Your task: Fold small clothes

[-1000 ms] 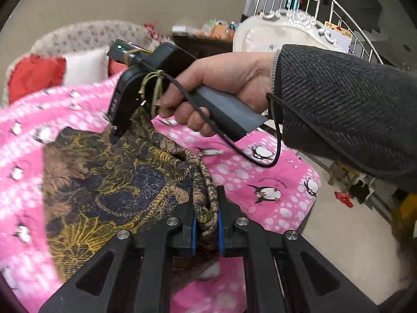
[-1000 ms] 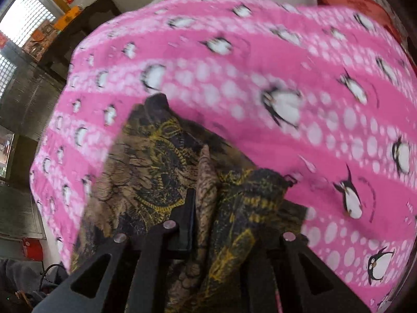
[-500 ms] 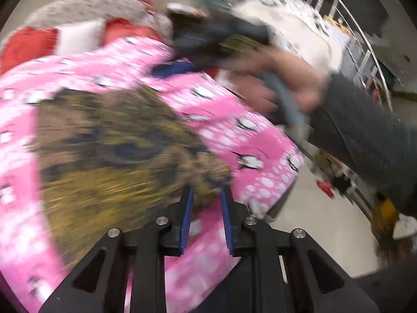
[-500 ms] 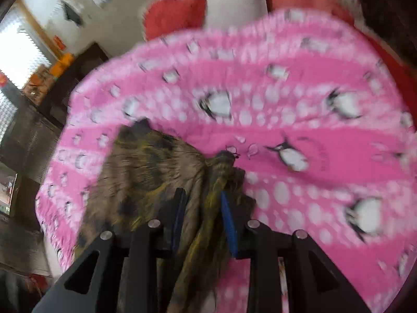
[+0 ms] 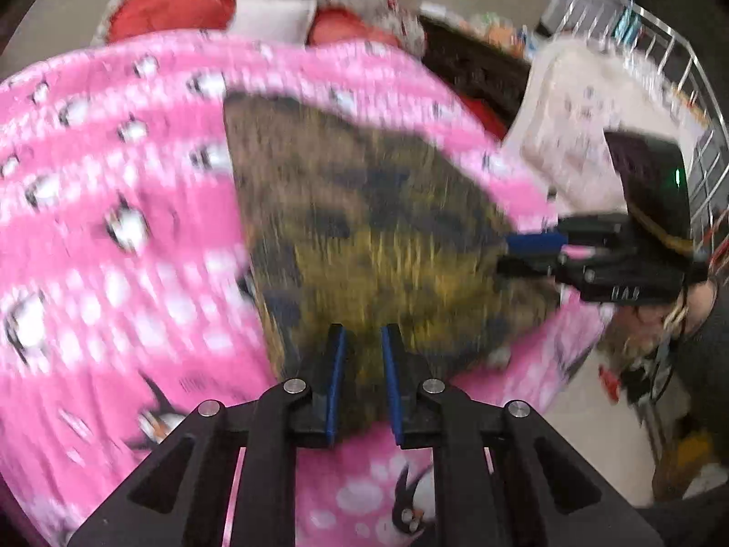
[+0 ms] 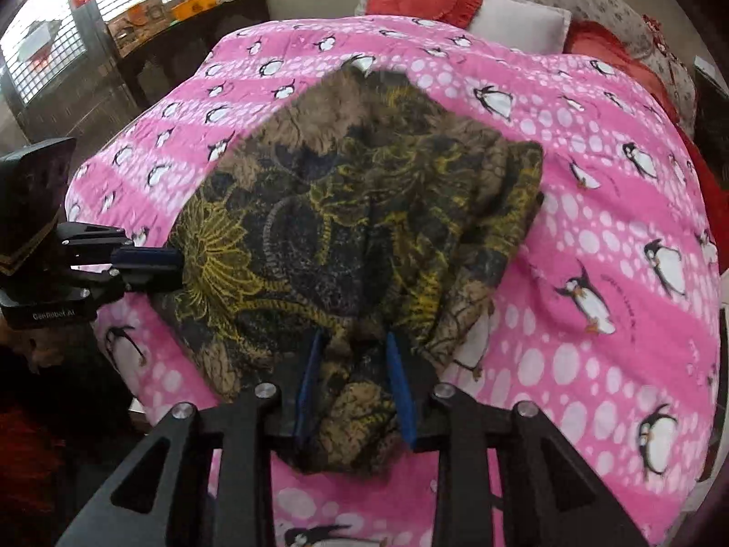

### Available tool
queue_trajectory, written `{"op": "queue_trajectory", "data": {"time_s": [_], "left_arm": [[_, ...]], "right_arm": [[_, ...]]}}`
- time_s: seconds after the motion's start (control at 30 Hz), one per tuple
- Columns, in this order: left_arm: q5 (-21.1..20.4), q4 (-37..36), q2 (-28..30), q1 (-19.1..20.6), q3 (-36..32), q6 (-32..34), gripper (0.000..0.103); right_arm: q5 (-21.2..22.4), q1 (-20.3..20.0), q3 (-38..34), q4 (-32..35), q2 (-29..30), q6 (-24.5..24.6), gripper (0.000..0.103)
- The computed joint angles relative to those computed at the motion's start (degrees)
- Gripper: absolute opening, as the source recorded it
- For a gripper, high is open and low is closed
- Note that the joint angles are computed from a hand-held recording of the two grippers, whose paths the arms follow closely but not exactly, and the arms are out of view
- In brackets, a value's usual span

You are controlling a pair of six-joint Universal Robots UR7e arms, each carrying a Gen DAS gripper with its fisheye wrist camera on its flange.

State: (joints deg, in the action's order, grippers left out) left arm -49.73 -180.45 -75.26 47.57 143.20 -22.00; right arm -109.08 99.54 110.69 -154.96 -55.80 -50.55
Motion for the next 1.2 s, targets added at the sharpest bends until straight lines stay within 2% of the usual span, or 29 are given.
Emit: {"op": "queue_trajectory", "data": {"time_s": [0.07,0.13,0.23,0.3,0.33,0.37,0.43,0.5,0.57,0.6,0.63,0.7,0.77,0.83,0.9,0.93,0.97,1.07,1.1,1.13,1.17,1.2], "left_arm": [[2.5,-2.2,0.0,0.4,-2.2,3.2,0.0],[3.5,-2.2,1.7,2.7,-6.9,4.8,0.0],[1.0,3.1,6.7,7.9,-14.8,3.8,0.0],[-0.9,5.7,10.1,11.2,-17.4,1.8,0.0],[-2.5,4.6,10.7,12.2,-17.2,2.4,0.0],[-2.9,2.1,10.9,12.1,-16.7,3.6,0.0],[-3.8,3.6,9.6,11.9,-16.4,2.8,0.0],[-2.2,4.8,8.4,10.8,-17.3,2.2,0.0],[0.2,1.4,8.5,10.1,-18.4,3.8,0.0],[1.1,-0.2,9.5,10.2,-20.1,5.2,0.0],[1.4,-0.3,10.2,10.7,-21.9,5.7,0.0],[2.4,1.1,13.2,12.2,-26.7,4.9,0.001],[3.5,3.0,16.3,13.8,-30.7,4.8,0.001],[2.0,8.0,18.6,16.6,-33.8,2.6,0.004],[-1.0,3.5,19.6,18.1,-32.6,3.6,0.004],[-1.6,1.1,19.5,18.1,-31.7,4.2,0.004],[-1.6,0.7,19.6,18.1,-31.6,4.2,0.004],[1.3,2.3,20.4,17.1,-32.1,4.2,0.005],[2.0,3.1,20.5,16.8,-32.3,4.4,0.007],[1.5,3.5,20.8,17.0,-32.9,4.9,0.013],[0.2,4.2,20.4,17.2,-33.1,5.2,0.02],[-1.7,6.0,19.4,17.5,-33.1,4.9,0.022]], "right_arm": [[0.1,1.7,-0.6,-3.1,0.3,-0.7,0.029],[0.8,3.4,-3.3,-5.3,2.2,1.5,0.029],[-2.8,5.5,-8.5,-8.2,7.5,6.7,0.029],[-7.6,6.0,-11.6,-9.8,11.8,7.2,0.029],[-10.1,5.7,-12.5,-9.5,13.3,6.6,0.029],[-10.7,4.5,-13.6,-7.5,14.6,7.1,0.03],[-7.6,3.3,-13.1,-6.0,13.0,9.1,0.03],[-7.7,3.7,-13.7,-3.3,11.8,11.8,0.029],[-6.2,4.6,-14.3,-4.7,11.2,13.2,0.03],[-5.3,4.7,-14.6,-5.9,11.5,14.0,0.033],[-4.4,5.0,-15.6,-7.4,12.2,15.7,0.039],[-6.1,5.7,-18.1,-12.0,15.1,20.3,0.055],[-9.5,5.8,-21.9,-12.7,18.9,25.7,0.055],[-9.5,4.4,-24.3,-10.5,21.4,30.1,0.055],[-9.4,2.3,-23.7,-14.9,23.8,26.9,0.058],[-6.5,1.3,-22.3,-17.9,23.6,25.7,0.059],[-3.3,0.4,-21.4,-18.6,22.6,26.8,0.059],[-2.2,0.0,-21.2,-18.7,22.6,27.1,0.06],[-2.3,0.1,-21.4,-18.4,22.7,27.0,0.061],[-2.3,0.0,-21.5,-18.4,22.8,26.9,0.061],[-1.9,0.0,-21.4,-18.2,22.7,27.1,0.061],[-1.3,-0.1,-21.6,-17.2,22.5,27.6,0.063]]}}
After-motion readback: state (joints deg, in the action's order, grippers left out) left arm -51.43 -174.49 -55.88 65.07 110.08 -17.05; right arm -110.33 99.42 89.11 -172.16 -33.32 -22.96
